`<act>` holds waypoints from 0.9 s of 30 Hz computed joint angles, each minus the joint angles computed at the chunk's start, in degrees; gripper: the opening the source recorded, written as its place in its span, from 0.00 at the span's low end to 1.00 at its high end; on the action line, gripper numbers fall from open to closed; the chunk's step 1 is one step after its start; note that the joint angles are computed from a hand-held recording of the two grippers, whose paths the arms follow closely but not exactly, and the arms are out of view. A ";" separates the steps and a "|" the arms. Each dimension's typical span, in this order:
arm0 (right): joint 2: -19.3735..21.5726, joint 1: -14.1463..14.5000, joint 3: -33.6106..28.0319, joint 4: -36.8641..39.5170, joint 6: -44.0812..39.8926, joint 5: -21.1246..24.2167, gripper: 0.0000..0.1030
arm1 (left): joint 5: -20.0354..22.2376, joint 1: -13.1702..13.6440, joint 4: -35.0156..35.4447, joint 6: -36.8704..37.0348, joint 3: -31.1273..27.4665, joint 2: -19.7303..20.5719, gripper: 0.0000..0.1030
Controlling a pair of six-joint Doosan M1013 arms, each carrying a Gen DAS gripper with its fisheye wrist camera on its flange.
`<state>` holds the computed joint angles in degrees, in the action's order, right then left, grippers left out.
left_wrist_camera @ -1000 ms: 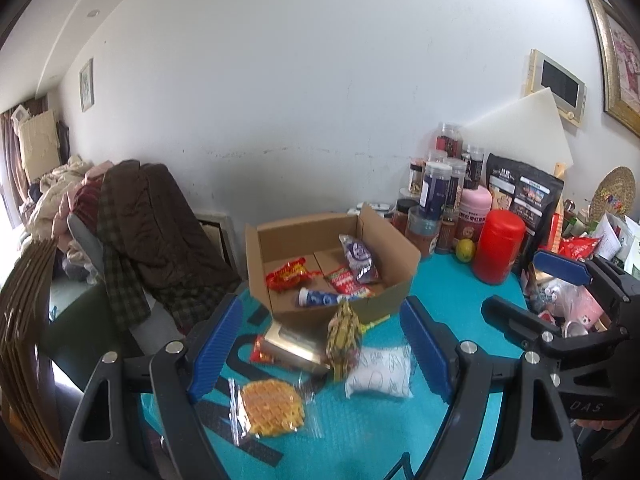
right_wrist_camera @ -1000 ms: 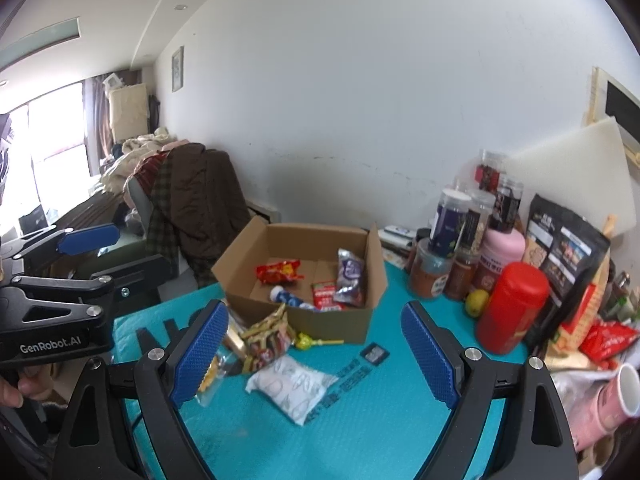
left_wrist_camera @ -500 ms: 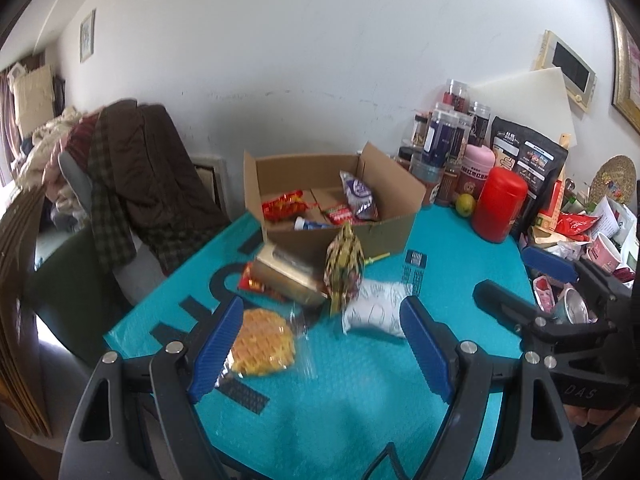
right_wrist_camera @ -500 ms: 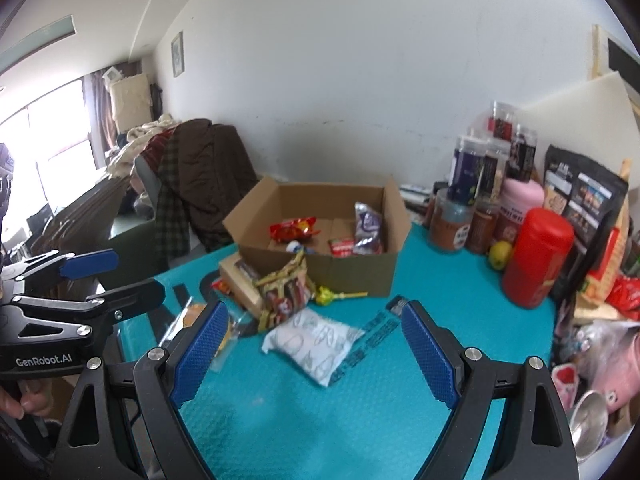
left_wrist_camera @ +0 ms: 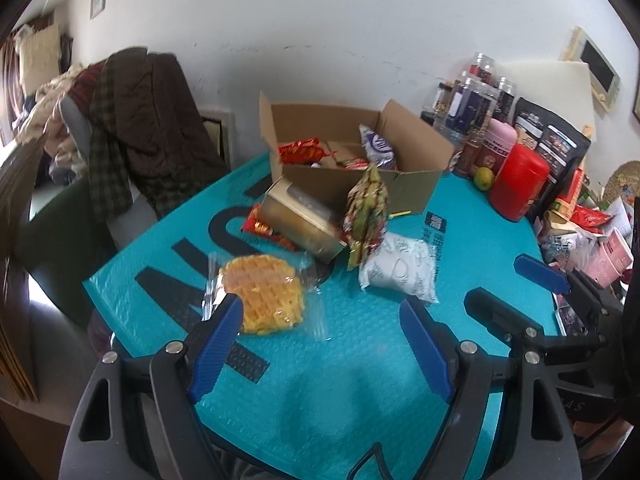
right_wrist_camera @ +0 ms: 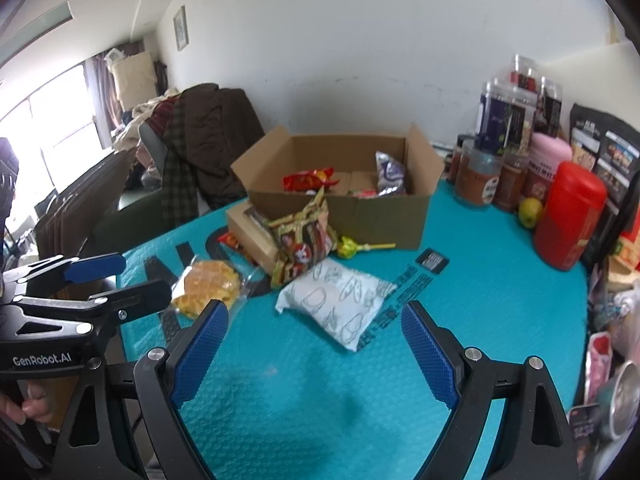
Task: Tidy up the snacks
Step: 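Grasp the wrapped waffle with the left tool while the right tool grasps the white bread bag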
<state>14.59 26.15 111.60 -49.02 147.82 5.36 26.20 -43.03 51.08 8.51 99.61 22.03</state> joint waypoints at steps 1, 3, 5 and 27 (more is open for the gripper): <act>0.46 0.04 -0.24 1.05 -0.99 0.39 0.87 | 0.30 0.15 -0.46 0.06 -0.07 0.26 0.79; 1.21 0.09 -0.71 4.23 -4.22 1.05 0.87 | 0.61 0.40 -0.90 0.18 -0.25 0.65 0.79; 2.13 0.07 -1.52 11.32 -11.15 1.97 0.87 | 0.72 0.81 -1.49 0.34 -0.38 1.12 0.79; 10.02 -0.98 -10.64 17.20 -11.30 14.13 0.87 | 4.45 4.82 -10.53 7.97 -5.88 6.92 0.79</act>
<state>24.61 25.17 100.96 -31.82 136.53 19.49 30.64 -38.20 40.54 16.49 93.73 28.95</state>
